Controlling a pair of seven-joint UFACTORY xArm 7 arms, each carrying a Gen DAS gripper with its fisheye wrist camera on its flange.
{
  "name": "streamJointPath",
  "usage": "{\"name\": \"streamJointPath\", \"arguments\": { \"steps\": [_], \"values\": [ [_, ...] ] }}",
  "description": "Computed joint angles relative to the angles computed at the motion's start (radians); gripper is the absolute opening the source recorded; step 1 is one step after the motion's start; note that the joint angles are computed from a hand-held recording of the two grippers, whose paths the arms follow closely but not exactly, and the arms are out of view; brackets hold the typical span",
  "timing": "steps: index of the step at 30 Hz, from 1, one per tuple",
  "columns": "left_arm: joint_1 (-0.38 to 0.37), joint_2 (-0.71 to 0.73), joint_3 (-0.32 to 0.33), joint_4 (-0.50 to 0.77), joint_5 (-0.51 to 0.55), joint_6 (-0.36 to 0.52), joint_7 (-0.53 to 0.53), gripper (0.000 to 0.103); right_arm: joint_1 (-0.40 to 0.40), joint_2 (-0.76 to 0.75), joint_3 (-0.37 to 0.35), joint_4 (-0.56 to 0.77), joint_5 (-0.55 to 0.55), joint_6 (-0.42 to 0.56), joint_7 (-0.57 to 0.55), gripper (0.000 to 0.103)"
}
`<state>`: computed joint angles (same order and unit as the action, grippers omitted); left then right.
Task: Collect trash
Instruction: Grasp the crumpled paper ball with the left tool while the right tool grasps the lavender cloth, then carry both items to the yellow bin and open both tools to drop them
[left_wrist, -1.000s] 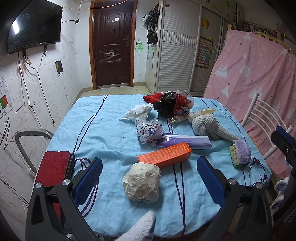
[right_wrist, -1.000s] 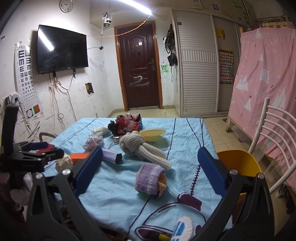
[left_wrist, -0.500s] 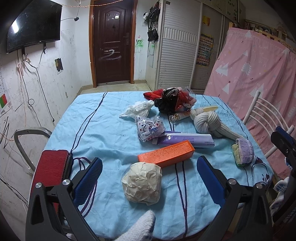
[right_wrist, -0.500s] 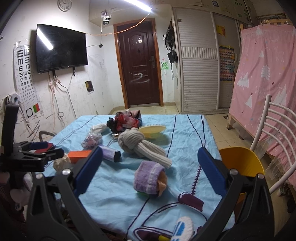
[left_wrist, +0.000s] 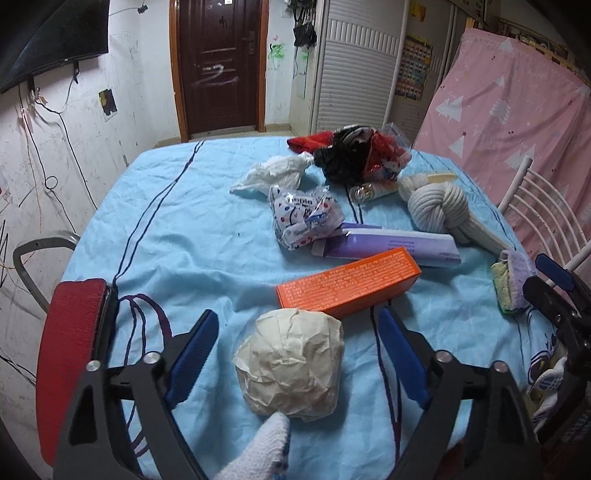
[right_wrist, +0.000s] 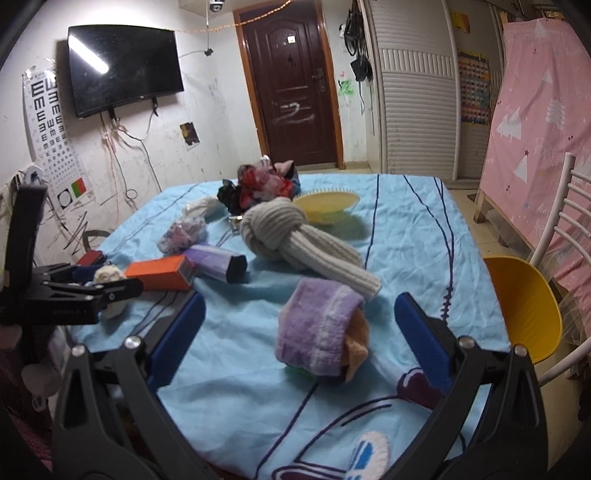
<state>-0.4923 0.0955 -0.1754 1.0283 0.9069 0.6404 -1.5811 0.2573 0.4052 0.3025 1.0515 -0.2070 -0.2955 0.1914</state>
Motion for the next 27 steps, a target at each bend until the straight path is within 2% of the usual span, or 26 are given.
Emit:
{"name": "streamJointPath", "arguments": {
  "steps": [2, 6, 7, 8, 10, 12, 14, 17, 24, 27],
  "values": [
    [0.006, 0.006, 0.001, -0.001, -0.028, -0.012, 0.023, 0.060, 0.003, 0.008, -0.004, 0.013, 0.004, 0.020, -0.001, 0.098],
    [0.003, 0.010, 0.005, -0.003, -0.047, 0.001, 0.042, 0.045, -0.018, 0.030, 0.016, 0.037, 0.006, 0.061, -0.009, 0.098],
    [0.003, 0.005, 0.006, -0.008, -0.047, -0.004, 0.039, 0.043, -0.008, 0.031, 0.008, 0.040, 0.012, 0.068, -0.016, 0.093],
    [0.004, 0.001, 0.006, -0.013, -0.049, -0.009, 0.038, 0.043, 0.003, 0.032, -0.002, 0.044, 0.020, 0.074, -0.023, 0.082],
    [0.005, -0.001, 0.005, -0.013, -0.051, -0.007, 0.039, 0.043, 0.014, 0.043, -0.011, 0.061, 0.036, 0.097, -0.034, 0.068],
    [0.006, -0.001, 0.004, -0.011, -0.051, -0.006, 0.039, 0.043, 0.003, 0.054, 0.002, 0.071, 0.044, 0.114, -0.049, 0.058],
    [0.005, -0.006, 0.002, -0.012, -0.052, 0.003, 0.039, 0.043, 0.012, 0.060, -0.006, 0.075, 0.059, 0.122, -0.062, 0.040],
    [0.004, -0.018, -0.002, -0.010, -0.047, 0.027, 0.034, 0.043, -0.020, 0.064, 0.022, 0.065, 0.068, 0.101, -0.075, 0.029],
    [0.005, -0.038, -0.021, 0.029, -0.032, 0.080, 0.049, 0.043, -0.151, 0.052, 0.130, 0.047, 0.005, 0.037, -0.048, 0.028],
    [0.005, -0.019, -0.022, 0.076, -0.033, 0.071, 0.080, 0.043, -0.179, 0.046, 0.134, 0.050, -0.024, 0.015, -0.020, 0.028]
  ]
}}
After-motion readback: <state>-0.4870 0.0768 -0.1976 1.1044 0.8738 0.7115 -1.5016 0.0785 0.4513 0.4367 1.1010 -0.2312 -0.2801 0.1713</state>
